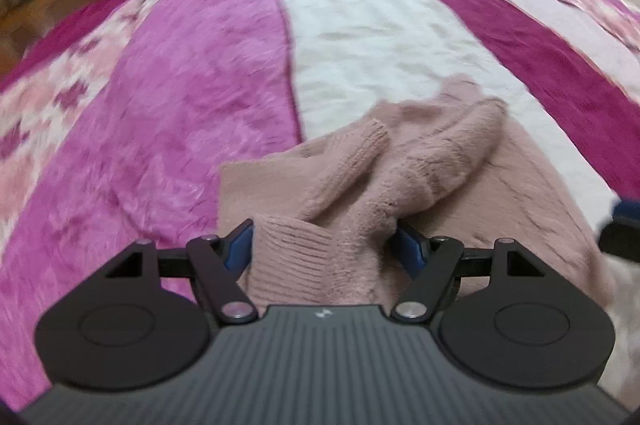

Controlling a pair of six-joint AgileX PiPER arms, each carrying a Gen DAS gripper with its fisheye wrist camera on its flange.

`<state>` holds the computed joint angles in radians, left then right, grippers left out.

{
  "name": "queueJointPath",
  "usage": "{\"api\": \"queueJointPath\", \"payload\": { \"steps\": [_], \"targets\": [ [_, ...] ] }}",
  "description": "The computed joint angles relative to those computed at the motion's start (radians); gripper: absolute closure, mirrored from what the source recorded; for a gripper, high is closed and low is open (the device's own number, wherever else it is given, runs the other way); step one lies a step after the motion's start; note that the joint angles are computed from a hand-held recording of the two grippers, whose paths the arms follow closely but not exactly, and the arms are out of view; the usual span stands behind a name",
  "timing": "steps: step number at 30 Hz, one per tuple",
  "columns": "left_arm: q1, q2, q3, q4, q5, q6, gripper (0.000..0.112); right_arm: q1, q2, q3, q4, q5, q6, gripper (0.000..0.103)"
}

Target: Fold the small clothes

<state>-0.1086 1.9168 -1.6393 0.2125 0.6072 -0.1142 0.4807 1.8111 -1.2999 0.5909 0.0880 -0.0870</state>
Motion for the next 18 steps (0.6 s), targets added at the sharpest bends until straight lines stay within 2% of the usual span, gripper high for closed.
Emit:
{"api": "queueJointPath", "payload": {
  "steps": [4,7,11,15,18],
  "targets": [
    [0.069,-0.004,0.025,-0.075,-0.029,-0.056,0.037,-0.005,0.026,-0.020,0.043,0.005,-0.036,0.036],
    [0.115,-0.013,0.049,-0.150,-0.048,-0.085,0.037,-0.004,0.031,-0.016,0.131,-0.001,-0.116,0.036],
    [0.179,-0.003,0.043,-0.368,-0.030,-0.009,0.037,-0.003,0.036,-0.018,0.149,-0.005,-0.131,0.036],
    [0.176,0.030,-0.012,-0.445,-0.007,0.113,0.039,-0.003,0.039,-0.015,0.166,-0.011,-0.139,0.036],
    [0.172,0.092,-0.100,-0.527,0.052,0.258,0.039,-0.001,0.038,-0.013,0.132,-0.015,-0.103,0.036]
  ]
}}
